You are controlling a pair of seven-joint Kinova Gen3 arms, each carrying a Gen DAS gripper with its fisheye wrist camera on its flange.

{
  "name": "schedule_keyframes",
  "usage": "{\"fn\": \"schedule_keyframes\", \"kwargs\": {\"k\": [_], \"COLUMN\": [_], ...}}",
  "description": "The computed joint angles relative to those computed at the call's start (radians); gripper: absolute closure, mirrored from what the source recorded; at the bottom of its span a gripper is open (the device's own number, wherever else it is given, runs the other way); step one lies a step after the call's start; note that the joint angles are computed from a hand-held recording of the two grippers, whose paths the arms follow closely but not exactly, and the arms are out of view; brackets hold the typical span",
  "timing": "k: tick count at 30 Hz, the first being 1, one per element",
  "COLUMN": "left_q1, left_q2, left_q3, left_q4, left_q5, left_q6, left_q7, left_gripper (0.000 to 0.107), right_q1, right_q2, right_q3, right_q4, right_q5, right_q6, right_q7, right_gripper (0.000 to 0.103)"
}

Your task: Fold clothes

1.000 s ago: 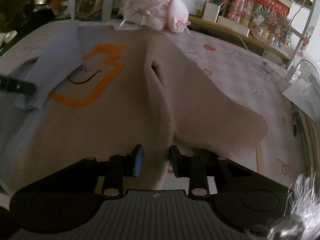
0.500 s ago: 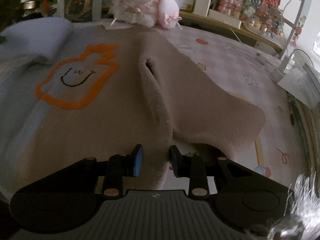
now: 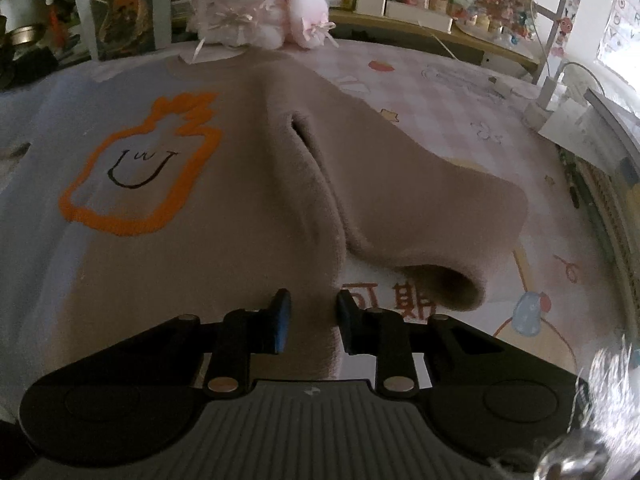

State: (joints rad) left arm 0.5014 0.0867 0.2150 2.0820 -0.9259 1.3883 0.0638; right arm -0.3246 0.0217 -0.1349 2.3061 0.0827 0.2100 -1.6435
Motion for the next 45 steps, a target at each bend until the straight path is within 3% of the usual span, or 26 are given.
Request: {"fn": "schedule_keyframes", "kwargs": {"k": [3, 7, 11, 14, 17, 19, 22, 25, 26, 27, 28, 30, 34, 36, 41, 45], "left_q1": [0.047, 0.123, 0.209, 0.261, 0.321, 0.317, 0.379, 0.424, 0.409, 0.396, 0.396, 0.376, 0.428, 0.415, 0.436, 0.47], "left_q2": [-0.034, -0.105, -0.11, -0.068, -0.037, -0.024, -0.036, -0.046, -0.039, -0.036, -0.037, -0.037, -0.037, -0.028, -0.007, 0.019], "left_q3": [0.039, 0.125, 0.198, 0.241, 0.245, 0.279, 0.203, 0.164, 0.188, 0.203, 0.2, 0.207, 0.206, 0.225, 0.212, 0.205], "left_q4": [0.029, 0.078, 0.111, 0.116, 0.117, 0.122, 0.153, 0.183, 0.186, 0.187, 0.188, 0.183, 0.156, 0.14, 0.102, 0.085], "left_q5": [-0.006, 0.045, 0.078, 0.066, 0.051, 0.051, 0.064, 0.06, 0.045, 0.039, 0.035, 0.036, 0.068, 0.101, 0.172, 0.178], "left_q6": [0.021, -0.115, -0.278, -0.345, -0.365, -0.369, -0.431, -0.476, -0.479, -0.485, -0.5, -0.521, -0.415, -0.391, -0.357, -0.339], "left_q7": [0.061, 0.157, 0.301, 0.407, 0.515, 0.595, 0.717, 0.839, 0.864, 0.873, 0.874, 0.852, 0.874, 0.82, 0.699, 0.698], "left_gripper": [0.074, 0.045, 0.042, 0.034, 0.03, 0.03, 0.03, 0.041, 0.055, 0.081, 0.094, 0.104, 0.104, 0.104, 0.103, 0.103], "right_q1": [-0.019, -0.01, 0.05, 0.153, 0.105, 0.092, 0.118, 0.122, 0.122, 0.123, 0.119, 0.121, 0.174, 0.21, 0.248, 0.298], "right_q2": [-0.003, -0.001, 0.002, 0.009, 0.008, 0.007, 0.011, 0.009, 0.009, 0.009, 0.01, 0.014, 0.029, 0.033, -0.01, -0.009], "right_q3": [0.0, 0.009, -0.025, -0.108, -0.051, -0.032, -0.038, -0.033, -0.033, -0.034, -0.031, -0.028, -0.025, -0.031, 0.061, 0.144], "right_q4": [0.002, 0.001, 0.011, 0.011, 0.017, 0.022, 0.015, 0.019, 0.022, 0.025, 0.024, 0.014, -0.011, -0.02, -0.034, -0.072], "right_q5": [0.058, -0.044, -0.181, -0.289, -0.387, -0.451, -0.548, -0.595, -0.611, -0.625, -0.625, -0.633, -0.773, -0.83, -0.884, -0.875], "right_q6": [0.004, -0.001, -0.023, -0.033, -0.04, -0.045, -0.028, -0.032, -0.036, -0.04, -0.038, -0.022, 0.044, 0.071, 0.141, 0.231], "right_q7": [-0.063, 0.046, 0.208, 0.33, 0.452, 0.533, 0.647, 0.688, 0.699, 0.707, 0.699, 0.692, 0.81, 0.862, 0.929, 0.857], "right_gripper": [0.079, 0.079, 0.079, 0.079, 0.079, 0.079, 0.079, 0.079, 0.079, 0.079, 0.079, 0.079, 0.075, 0.069, 0.055, 0.055]}}
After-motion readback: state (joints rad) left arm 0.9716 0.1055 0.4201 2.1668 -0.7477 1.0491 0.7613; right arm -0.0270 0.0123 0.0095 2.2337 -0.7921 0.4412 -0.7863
